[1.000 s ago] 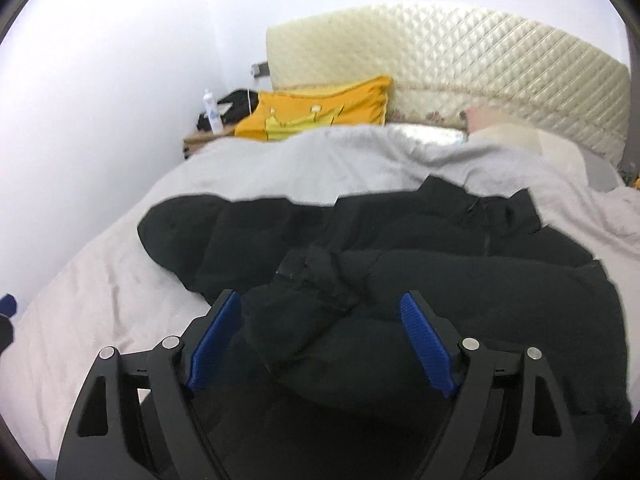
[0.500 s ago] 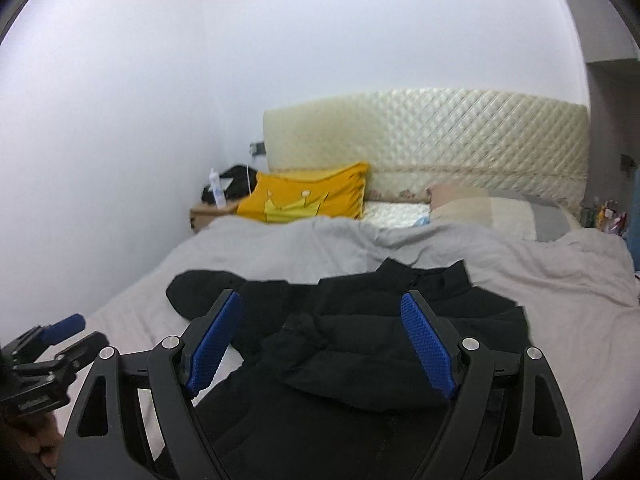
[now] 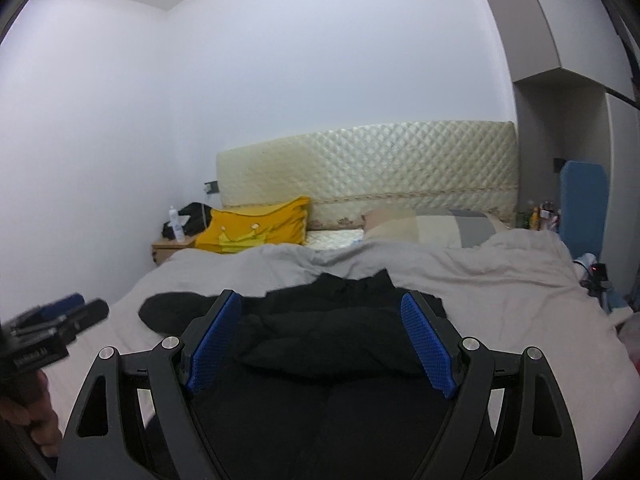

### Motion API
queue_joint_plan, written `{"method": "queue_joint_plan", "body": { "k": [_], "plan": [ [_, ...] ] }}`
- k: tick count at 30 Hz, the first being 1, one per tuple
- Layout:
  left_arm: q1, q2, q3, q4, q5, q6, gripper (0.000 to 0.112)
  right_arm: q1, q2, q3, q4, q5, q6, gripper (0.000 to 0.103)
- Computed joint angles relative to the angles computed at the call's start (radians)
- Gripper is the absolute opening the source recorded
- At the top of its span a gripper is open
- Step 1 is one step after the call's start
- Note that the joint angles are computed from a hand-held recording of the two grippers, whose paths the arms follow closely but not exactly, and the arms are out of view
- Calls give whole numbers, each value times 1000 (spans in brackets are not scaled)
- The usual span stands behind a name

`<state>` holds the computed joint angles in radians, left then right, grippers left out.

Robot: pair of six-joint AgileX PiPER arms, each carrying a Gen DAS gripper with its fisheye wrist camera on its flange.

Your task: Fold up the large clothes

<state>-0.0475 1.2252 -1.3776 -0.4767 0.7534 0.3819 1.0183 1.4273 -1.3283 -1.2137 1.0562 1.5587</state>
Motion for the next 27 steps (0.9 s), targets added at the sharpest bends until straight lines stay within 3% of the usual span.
{"method": "queue_joint_plan", "body": {
  "k": [14, 20, 27],
  "plan": [
    [-118, -36, 127, 48, -77, -39, 78, 148, -100, 325, -83, 146, 297, 82],
    [-140, -32, 182, 63, -118, -38, 78, 124, -129, 420, -95, 99, 363, 82],
    [-120, -27, 241, -29, -192, 66, 78, 98, -134, 478, -125, 75, 411, 84]
  ]
}}
